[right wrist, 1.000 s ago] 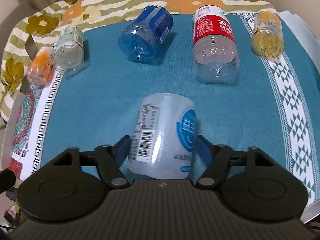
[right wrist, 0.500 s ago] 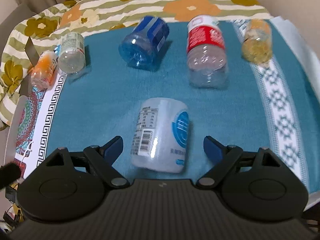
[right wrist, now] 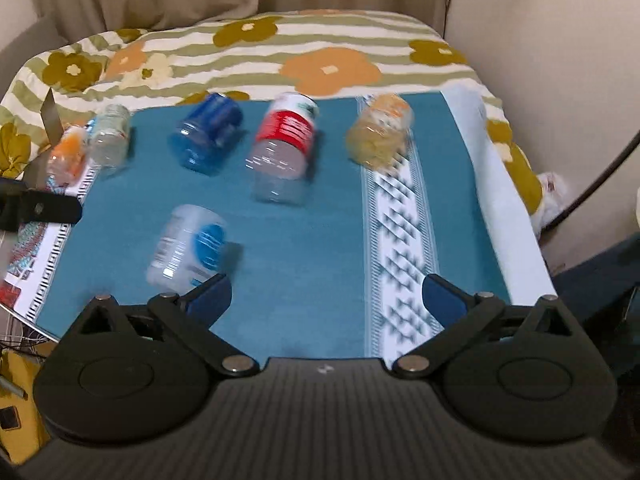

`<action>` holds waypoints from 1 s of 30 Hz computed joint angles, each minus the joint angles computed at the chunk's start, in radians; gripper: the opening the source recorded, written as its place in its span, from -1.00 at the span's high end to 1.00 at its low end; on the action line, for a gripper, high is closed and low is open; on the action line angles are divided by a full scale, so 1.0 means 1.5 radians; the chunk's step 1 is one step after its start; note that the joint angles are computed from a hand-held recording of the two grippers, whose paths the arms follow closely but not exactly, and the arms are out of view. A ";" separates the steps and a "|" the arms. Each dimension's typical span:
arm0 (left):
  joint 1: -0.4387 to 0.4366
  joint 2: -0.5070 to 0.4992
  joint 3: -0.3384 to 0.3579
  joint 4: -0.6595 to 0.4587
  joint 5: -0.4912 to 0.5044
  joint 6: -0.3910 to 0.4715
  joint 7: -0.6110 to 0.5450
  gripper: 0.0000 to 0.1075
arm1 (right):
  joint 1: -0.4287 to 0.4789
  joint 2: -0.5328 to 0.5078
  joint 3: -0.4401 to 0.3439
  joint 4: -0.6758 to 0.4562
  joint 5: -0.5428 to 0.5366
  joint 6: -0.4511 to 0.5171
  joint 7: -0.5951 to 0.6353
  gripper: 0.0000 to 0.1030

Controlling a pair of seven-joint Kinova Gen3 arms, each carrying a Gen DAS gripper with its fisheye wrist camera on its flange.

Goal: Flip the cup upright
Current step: 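Move the left gripper to the standing white cup and close on it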

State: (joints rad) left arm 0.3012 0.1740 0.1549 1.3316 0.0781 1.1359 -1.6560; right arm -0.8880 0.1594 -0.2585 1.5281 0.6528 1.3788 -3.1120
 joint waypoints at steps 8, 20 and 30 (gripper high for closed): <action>0.065 0.175 -0.001 -0.185 -0.008 0.159 0.109 -0.75 | 0.079 -0.096 -0.016 0.158 -0.030 -0.167 0.008 -1.00; 0.143 0.287 -0.026 -0.294 -0.075 0.230 0.147 -0.61 | 0.201 -0.163 -0.024 0.291 -0.122 -0.391 0.111 -1.00; 0.146 0.312 -0.031 -0.322 -0.076 0.257 0.142 -0.18 | 0.255 -0.172 -0.034 0.318 -0.158 -0.451 0.155 -1.00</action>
State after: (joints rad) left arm 0.5206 0.6420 0.1089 0.8481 -0.0362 1.5212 -1.4431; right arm -0.5061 -0.0988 -0.3095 2.0052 0.4157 0.7017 -2.8802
